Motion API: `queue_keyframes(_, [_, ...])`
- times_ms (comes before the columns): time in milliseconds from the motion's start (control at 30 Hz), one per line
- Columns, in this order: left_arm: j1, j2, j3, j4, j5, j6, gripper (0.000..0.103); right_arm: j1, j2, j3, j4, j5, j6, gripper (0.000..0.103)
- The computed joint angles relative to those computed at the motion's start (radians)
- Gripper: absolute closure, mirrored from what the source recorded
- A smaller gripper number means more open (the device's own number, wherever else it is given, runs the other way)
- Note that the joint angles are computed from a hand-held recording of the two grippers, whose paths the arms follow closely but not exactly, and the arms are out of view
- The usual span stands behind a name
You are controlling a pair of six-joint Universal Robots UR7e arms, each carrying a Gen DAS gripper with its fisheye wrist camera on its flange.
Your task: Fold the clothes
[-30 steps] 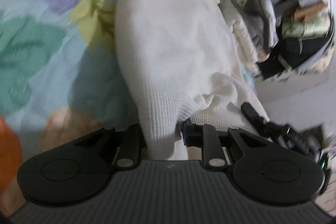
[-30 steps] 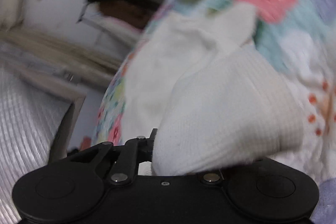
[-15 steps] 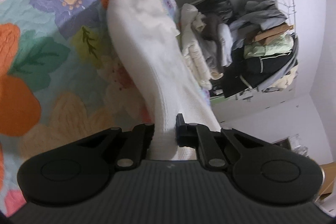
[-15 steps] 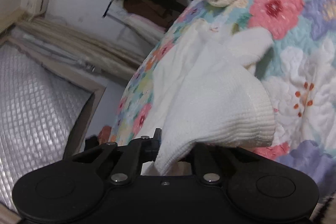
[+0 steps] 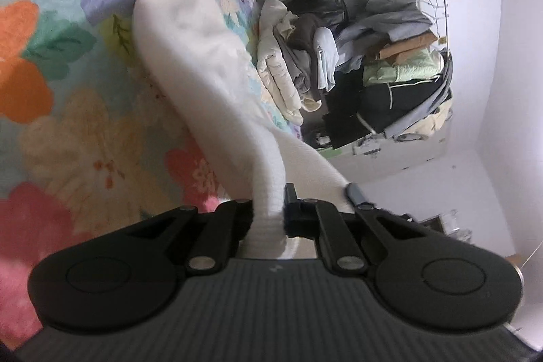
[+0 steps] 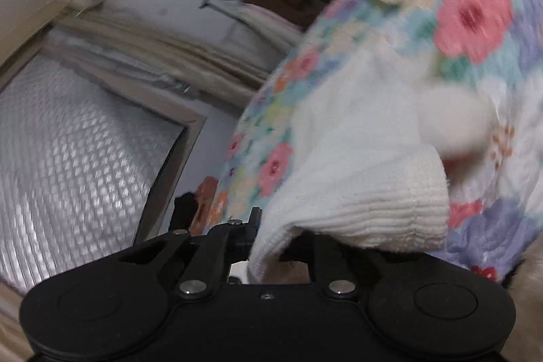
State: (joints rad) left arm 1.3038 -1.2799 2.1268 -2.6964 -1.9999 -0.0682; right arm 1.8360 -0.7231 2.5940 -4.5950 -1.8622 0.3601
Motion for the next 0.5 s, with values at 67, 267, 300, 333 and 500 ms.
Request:
queue_keyframes(67, [-0.007, -0.027, 0.004, -0.001, 0.020, -0.004, 0.097, 0.040, -0.051, 0.007, 0.067, -0.040, -0.007, 0.092])
queue_keyframes(267, [-0.033, 0.090, -0.137, 0.023, 0.095, 0.042, 0.096, -0.048, -0.159, -0.057, 0.271, 0.012, -0.073, 0.092])
queue_keyframes(300, [-0.038, 0.122, -0.179, 0.039, 0.113, 0.048, 0.096, -0.065, -0.182, -0.083, 0.333, 0.017, -0.091, 0.092])
queue_keyframes(333, [-0.043, 0.154, -0.223, 0.057, 0.130, 0.052, 0.097, -0.084, -0.210, -0.117, 0.409, 0.025, -0.109, 0.092])
queue_keyframes(500, [-0.062, 0.348, -0.488, 0.124, 0.178, 0.114, 0.096, -0.141, -0.268, -0.322, 0.710, 0.009, -0.199, 0.092])
